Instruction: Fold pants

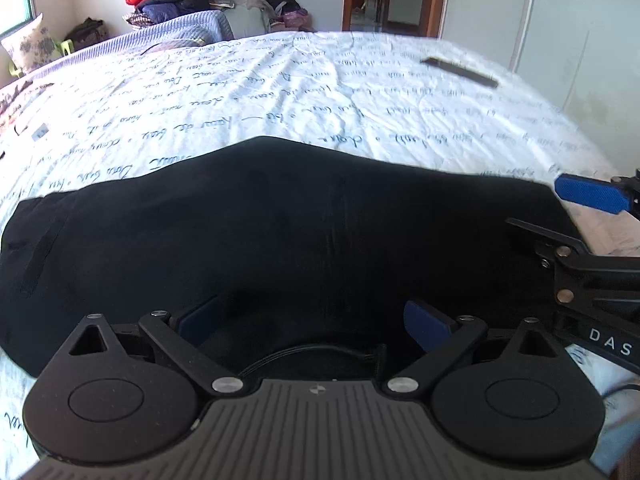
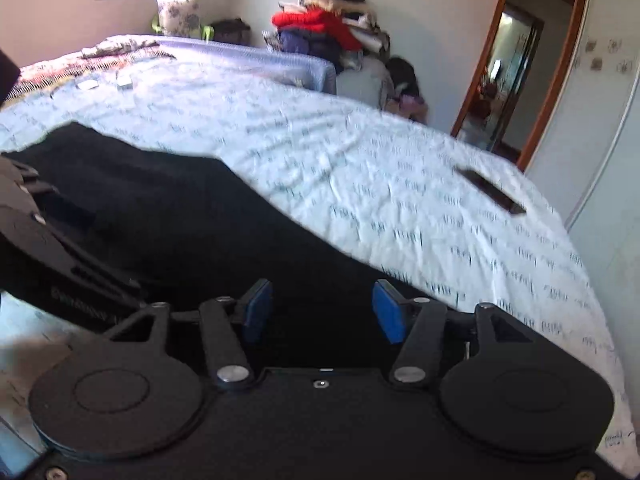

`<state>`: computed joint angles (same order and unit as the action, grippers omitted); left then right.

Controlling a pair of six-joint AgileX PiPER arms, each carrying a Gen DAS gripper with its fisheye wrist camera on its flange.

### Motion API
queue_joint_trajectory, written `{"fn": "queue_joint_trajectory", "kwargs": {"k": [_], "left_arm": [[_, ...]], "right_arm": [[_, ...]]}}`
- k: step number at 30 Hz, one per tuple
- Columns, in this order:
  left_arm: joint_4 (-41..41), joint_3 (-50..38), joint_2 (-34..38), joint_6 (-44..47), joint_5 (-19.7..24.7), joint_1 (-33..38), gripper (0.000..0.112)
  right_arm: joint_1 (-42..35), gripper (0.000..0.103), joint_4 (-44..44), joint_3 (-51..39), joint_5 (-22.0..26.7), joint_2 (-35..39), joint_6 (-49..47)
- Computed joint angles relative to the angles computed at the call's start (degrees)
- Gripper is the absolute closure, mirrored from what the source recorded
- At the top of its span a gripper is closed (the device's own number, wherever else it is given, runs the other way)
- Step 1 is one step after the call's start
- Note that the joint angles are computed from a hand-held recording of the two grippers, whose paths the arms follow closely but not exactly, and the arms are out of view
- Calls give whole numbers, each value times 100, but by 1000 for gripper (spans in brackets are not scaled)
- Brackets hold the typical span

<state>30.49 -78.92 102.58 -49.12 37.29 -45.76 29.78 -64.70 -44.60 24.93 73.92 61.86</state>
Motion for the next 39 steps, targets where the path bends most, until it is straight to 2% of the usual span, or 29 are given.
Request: {"fn": "queue_joint_trajectory", "kwargs": {"k": [2, 4, 6, 8, 12, 14, 16, 17, 18, 20, 21, 23, 26, 30, 35, 39], "left_arm": [[-59, 681, -600, -60, -294, 290, 10], [177, 1274, -1157, -372, -388, 587, 12], [616, 1586, -1563, -897, 11, 816, 12], [1060, 1719, -1863, -1336, 597, 1028, 13], [1497, 1870, -2561, -1572, 1511, 1736, 13], [1862, 1762, -2821, -1705, 2141, 2233, 12], [2171, 1683, -3032, -2023, 2523, 2852, 11], [2071, 1632, -3143, -2081, 2485, 3277, 11], [1742, 1606, -3272, -1930, 2233, 3760, 11], [611, 1629, -3418, -1086, 1339, 4616, 12], [38, 1645, -3380, -592, 959, 4880, 12], [-602, 1678, -3186, 98, 646, 4867, 12], [-73, 1613, -2647, -263, 585, 4222, 11], [1078, 1793, -2148, -1649, 515, 3655, 11], [943, 1582, -1741, -1209, 329, 3713, 11], [980, 1514, -1535, -1105, 332, 3681, 11]], "right_arm": [[378, 37, -413, -127, 75, 33, 354], [683, 37, -807, -304, -23, 190, 622], [909, 34, -1087, -505, -264, 434, 754], [1094, 34, -1279, -762, -480, 755, 845], [1368, 34, -977, -1328, -898, 1323, 327], [1487, 34, -848, -1544, -1000, 1514, 64], [1624, 34, -913, -1732, -1051, 1683, 66], [1662, 34, -882, -1826, -1107, 1769, 42], [1676, 34, -644, -1952, -1183, 1872, -193], [1778, 34, -354, -2200, -1169, 2096, -470], [1859, 34, -175, -2344, -1132, 2235, -688], [2053, 34, -37, -2636, -981, 2523, -984], [2476, 35, -541, -3052, -571, 2999, -965], [3030, 35, -1669, -3522, 232, 3674, -877], [3392, 41, -2401, -3865, 1092, 4311, -1412], [3431, 42, -1827, -4077, 1138, 4414, -2300]]}}
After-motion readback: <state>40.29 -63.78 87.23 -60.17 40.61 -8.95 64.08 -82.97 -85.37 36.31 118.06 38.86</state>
